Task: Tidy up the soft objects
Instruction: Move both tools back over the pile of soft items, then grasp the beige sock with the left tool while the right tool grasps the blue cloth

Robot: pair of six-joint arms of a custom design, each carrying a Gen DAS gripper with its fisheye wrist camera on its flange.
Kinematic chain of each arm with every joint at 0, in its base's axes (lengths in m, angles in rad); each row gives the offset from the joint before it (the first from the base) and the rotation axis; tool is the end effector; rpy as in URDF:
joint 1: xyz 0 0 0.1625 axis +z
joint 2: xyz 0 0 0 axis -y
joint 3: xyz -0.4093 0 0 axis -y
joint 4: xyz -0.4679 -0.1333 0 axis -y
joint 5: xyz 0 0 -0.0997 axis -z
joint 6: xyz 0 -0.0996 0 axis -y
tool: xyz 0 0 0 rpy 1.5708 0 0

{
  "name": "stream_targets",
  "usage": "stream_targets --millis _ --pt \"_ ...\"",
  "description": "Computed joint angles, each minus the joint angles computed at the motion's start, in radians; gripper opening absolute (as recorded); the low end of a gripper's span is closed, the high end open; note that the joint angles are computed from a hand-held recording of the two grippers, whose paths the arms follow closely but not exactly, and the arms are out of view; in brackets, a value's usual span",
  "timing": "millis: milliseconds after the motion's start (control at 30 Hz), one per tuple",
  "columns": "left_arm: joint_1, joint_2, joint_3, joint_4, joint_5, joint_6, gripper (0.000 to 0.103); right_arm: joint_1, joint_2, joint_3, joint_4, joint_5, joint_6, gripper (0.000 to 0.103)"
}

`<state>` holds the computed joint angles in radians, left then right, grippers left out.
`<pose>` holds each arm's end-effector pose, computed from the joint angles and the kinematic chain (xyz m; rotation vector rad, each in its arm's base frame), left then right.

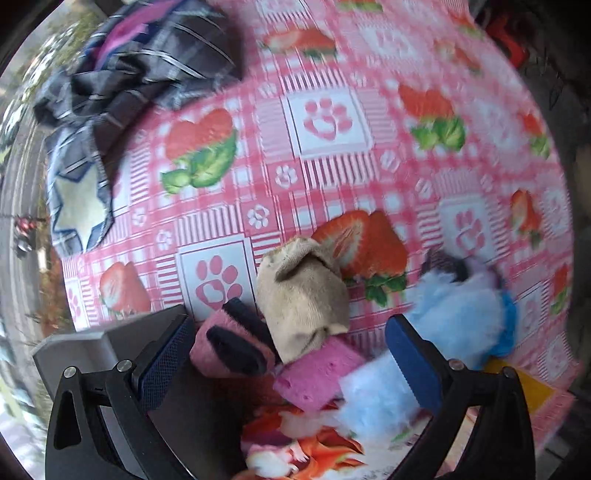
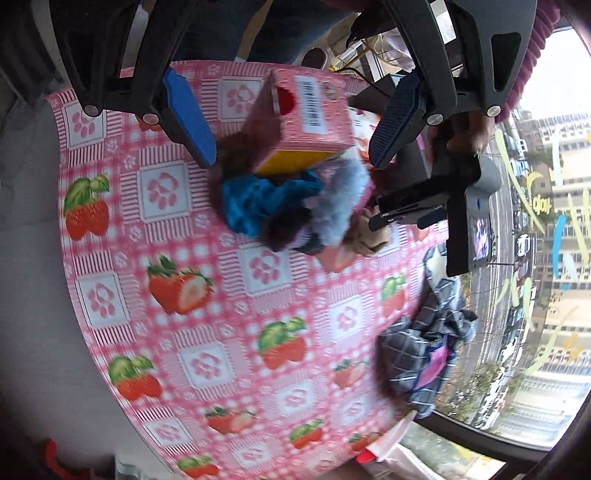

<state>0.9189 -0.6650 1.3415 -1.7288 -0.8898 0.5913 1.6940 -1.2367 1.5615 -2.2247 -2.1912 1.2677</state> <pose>-0.2902 -0.7033 0.0055 1.5697 1.8069 0.6061 0.1606 -0.6836 0.3554 -1.5991 -2.2144 0.9079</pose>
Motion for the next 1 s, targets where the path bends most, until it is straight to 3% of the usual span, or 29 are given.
stream_targets --millis 100,200,267,333,400,433,600,700,800,900,1000 --pt "0.002 0.022 0.002 0.016 0.033 0.009 0.1 -0.021 -0.02 0.036 -0.019 0.032 -0.005 0.086" --pt "0.005 0.043 -0.011 0.043 0.048 -0.011 0.089 -0.044 -0.027 0.055 -0.03 0.069 -0.021 0.086" --pt "0.006 0.058 -0.025 0.07 0.053 -0.035 0.075 -0.063 -0.029 0.064 -0.034 0.097 -0.038 0.086" --pt "0.011 0.083 -0.062 0.133 0.045 -0.067 0.051 -0.085 -0.025 0.066 -0.027 0.128 -0.054 0.086" --pt "0.017 0.095 -0.079 0.16 0.044 -0.081 0.037 -0.111 -0.019 0.067 -0.021 0.165 -0.074 0.086" --pt "0.019 0.098 -0.083 0.163 0.042 -0.085 0.035 -0.122 -0.015 0.066 -0.016 0.177 -0.081 0.086" --pt "0.03 0.098 -0.105 0.155 0.018 -0.116 0.033 -0.195 0.027 0.059 -0.025 0.296 -0.144 0.086" --pt "0.031 0.102 -0.121 0.146 0.011 -0.111 0.033 -0.224 0.064 0.032 0.001 0.325 -0.18 0.086" --pt "0.024 0.109 -0.128 0.137 0.011 -0.108 0.033 -0.244 0.107 -0.02 0.097 0.336 -0.228 0.086" --pt "0.016 0.106 -0.112 0.123 0.012 -0.104 0.033 -0.24 0.147 -0.077 0.237 0.268 -0.23 0.086" --pt "0.005 0.096 -0.071 0.091 0.017 -0.109 0.033 -0.232 0.142 -0.07 0.285 0.209 -0.215 0.086"
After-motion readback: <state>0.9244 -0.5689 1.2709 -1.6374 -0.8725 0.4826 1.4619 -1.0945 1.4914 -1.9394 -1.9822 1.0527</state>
